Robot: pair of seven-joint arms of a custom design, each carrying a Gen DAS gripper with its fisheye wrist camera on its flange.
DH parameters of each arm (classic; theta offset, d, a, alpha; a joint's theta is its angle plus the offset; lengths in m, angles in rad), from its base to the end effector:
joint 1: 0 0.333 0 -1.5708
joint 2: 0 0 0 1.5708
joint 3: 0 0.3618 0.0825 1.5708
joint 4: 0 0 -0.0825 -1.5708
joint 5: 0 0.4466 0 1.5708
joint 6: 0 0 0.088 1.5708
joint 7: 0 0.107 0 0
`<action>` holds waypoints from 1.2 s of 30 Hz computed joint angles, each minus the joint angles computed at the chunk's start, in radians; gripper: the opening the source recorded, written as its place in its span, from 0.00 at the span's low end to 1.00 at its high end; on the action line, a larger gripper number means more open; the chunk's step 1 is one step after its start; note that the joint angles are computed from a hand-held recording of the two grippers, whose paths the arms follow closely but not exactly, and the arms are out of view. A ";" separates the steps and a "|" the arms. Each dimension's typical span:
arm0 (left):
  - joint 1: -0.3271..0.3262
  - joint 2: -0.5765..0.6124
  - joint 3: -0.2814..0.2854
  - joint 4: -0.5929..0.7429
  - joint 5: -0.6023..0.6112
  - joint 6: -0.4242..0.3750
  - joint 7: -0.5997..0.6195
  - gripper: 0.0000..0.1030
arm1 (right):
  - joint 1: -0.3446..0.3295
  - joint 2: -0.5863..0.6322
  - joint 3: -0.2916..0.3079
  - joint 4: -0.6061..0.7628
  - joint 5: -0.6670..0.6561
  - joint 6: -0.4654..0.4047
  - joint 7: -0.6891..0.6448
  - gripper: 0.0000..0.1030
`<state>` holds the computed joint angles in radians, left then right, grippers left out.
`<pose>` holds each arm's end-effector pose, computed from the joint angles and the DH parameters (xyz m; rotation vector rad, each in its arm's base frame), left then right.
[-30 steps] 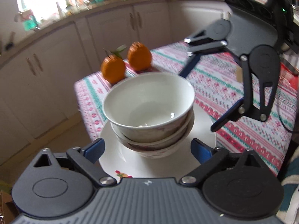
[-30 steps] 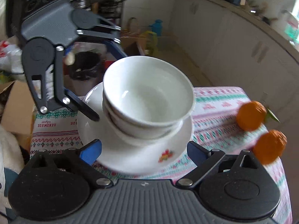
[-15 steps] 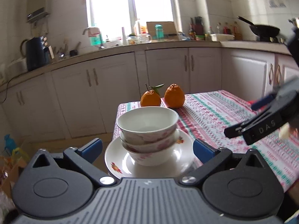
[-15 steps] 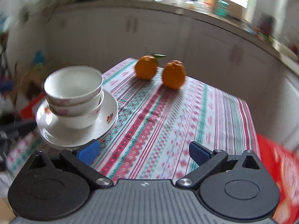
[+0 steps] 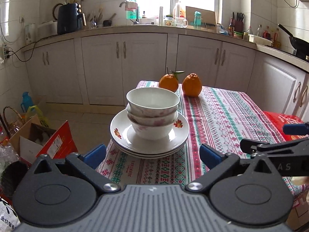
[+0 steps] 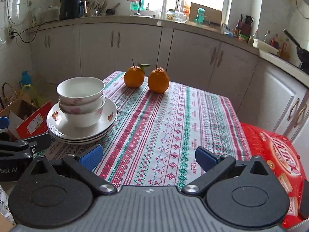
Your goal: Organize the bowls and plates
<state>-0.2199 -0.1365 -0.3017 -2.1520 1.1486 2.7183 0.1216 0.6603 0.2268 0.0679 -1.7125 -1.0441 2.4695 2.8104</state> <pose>0.5001 -0.3332 0.5358 -1.6128 1.6227 -0.9174 0.5521 0.4891 0.5346 -1.7942 1.5290 -0.9086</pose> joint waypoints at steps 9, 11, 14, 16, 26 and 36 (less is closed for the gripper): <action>-0.010 -0.009 -0.009 0.001 -0.006 -0.047 -0.030 0.99 | 0.002 -0.022 0.012 -0.024 -0.047 -0.015 0.061 1.00; -0.012 -0.010 -0.011 0.002 -0.010 -0.058 -0.032 0.99 | 0.002 -0.021 0.014 -0.022 -0.051 -0.019 0.064 1.00; -0.014 -0.009 -0.012 0.005 -0.010 -0.072 -0.036 0.99 | 0.004 -0.019 0.017 -0.019 -0.057 -0.028 0.068 1.00; -0.015 -0.011 -0.011 0.002 -0.010 -0.074 -0.039 0.99 | 0.004 -0.019 0.017 -0.019 -0.062 -0.028 0.071 1.00; -0.019 -0.013 -0.013 0.000 -0.020 -0.085 -0.040 0.99 | 0.007 -0.019 0.019 -0.019 -0.069 -0.040 0.076 1.00; -0.020 -0.016 -0.014 -0.001 -0.023 -0.084 -0.041 0.99 | 0.008 -0.020 0.022 -0.019 -0.078 -0.050 0.080 1.00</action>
<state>-0.2395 -0.1524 -0.3160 -2.1528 1.1253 2.6339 0.0810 0.6681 0.2072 0.0899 -1.7316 -1.1222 2.4191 2.8899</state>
